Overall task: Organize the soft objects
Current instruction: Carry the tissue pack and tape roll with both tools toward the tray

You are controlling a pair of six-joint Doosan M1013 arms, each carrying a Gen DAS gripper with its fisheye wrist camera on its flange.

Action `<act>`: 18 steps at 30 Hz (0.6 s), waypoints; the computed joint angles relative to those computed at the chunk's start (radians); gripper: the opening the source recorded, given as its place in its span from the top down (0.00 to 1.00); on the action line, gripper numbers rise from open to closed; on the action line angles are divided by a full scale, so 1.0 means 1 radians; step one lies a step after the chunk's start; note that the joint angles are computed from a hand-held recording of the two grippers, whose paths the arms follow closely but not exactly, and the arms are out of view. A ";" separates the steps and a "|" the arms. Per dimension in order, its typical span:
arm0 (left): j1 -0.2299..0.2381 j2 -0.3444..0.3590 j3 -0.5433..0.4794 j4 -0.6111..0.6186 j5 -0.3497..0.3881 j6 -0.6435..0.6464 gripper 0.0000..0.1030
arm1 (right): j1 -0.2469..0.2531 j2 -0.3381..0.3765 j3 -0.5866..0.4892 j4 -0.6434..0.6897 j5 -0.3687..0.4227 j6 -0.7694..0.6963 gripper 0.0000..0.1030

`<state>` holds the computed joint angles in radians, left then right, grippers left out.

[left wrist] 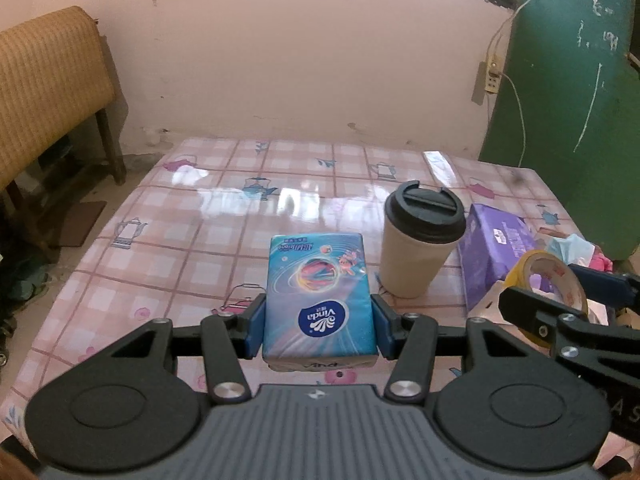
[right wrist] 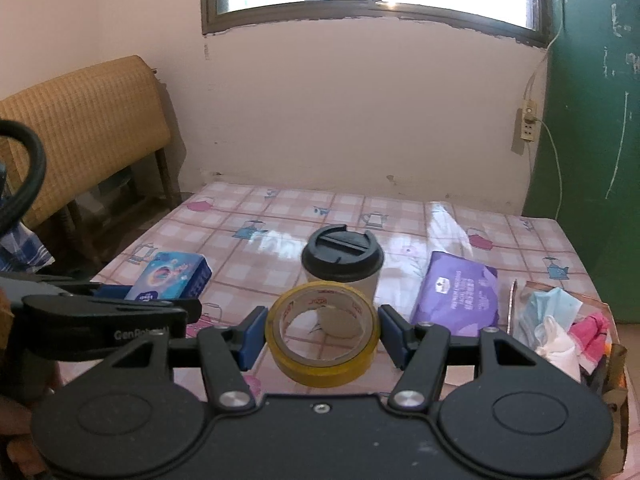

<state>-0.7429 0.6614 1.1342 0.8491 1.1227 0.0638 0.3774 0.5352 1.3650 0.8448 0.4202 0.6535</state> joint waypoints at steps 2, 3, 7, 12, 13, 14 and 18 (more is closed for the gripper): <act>0.000 0.008 -0.013 -0.005 0.000 0.013 0.47 | -0.004 0.001 -0.003 -0.009 0.001 0.004 0.30; 0.000 0.011 -0.019 -0.008 -0.002 0.021 0.47 | -0.006 0.002 -0.004 -0.012 0.002 0.005 0.30; 0.001 0.021 -0.038 -0.016 -0.008 0.036 0.47 | -0.014 0.003 -0.005 -0.021 0.003 0.010 0.30; 0.001 0.038 -0.067 -0.033 -0.016 0.060 0.47 | -0.023 0.004 -0.005 -0.044 0.000 0.029 0.30; 0.001 0.042 -0.072 -0.035 -0.018 0.067 0.47 | -0.025 0.004 -0.004 -0.047 -0.001 0.032 0.30; 0.001 0.045 -0.078 -0.038 -0.016 0.071 0.47 | -0.026 0.004 -0.003 -0.050 -0.004 0.035 0.30; 0.000 0.055 -0.095 -0.044 -0.019 0.084 0.47 | -0.033 0.002 -0.001 -0.058 -0.005 0.044 0.30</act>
